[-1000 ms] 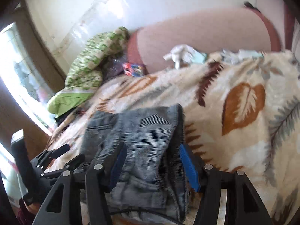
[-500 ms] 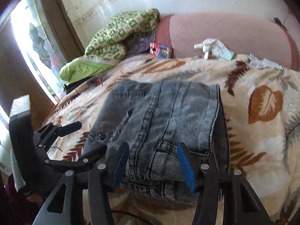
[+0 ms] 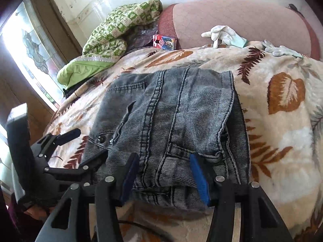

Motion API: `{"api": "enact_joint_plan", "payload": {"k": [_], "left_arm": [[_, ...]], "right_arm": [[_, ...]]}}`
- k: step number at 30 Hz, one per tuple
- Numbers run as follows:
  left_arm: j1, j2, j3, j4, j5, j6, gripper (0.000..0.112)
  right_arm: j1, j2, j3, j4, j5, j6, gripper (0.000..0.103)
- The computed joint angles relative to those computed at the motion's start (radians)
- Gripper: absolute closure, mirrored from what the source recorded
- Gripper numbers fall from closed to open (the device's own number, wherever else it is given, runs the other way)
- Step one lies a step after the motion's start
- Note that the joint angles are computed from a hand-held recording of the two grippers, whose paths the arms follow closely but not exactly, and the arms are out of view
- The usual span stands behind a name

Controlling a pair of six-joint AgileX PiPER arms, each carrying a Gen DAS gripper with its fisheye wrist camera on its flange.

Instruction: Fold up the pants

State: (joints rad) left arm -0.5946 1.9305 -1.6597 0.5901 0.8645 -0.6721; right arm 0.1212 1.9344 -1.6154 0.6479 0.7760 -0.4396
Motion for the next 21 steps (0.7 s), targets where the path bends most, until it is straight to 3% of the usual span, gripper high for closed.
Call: {"api": "enact_joint_plan", "payload": {"k": [4, 7, 11, 14, 21], "left_arm": [[-0.015, -0.058, 0.035, 0.052, -0.009, -0.060, 0.021], [-0.038, -0.104, 0.064, 0.126, -0.006, -0.128, 0.021], [-0.067, -0.171, 0.123, 0.214, 0.012, -0.226, 0.021], [-0.091, -0.222, 0.178, 0.279, 0.031, -0.304, 0.019], [-0.153, -0.328, 0.279, 0.446, 0.094, -0.478, 0.018]], "right_arm": [[-0.028, -0.078, 0.059, 0.070, -0.029, -0.037, 0.046], [-0.020, -0.182, 0.156, 0.057, -0.131, -0.069, 0.046], [-0.034, -0.302, 0.286, 0.156, -0.218, -0.177, 0.045], [-0.006, -0.386, 0.380, 0.121, -0.317, -0.165, 0.045], [0.013, -0.536, 0.558, 0.277, -0.415, -0.300, 0.044]]}}
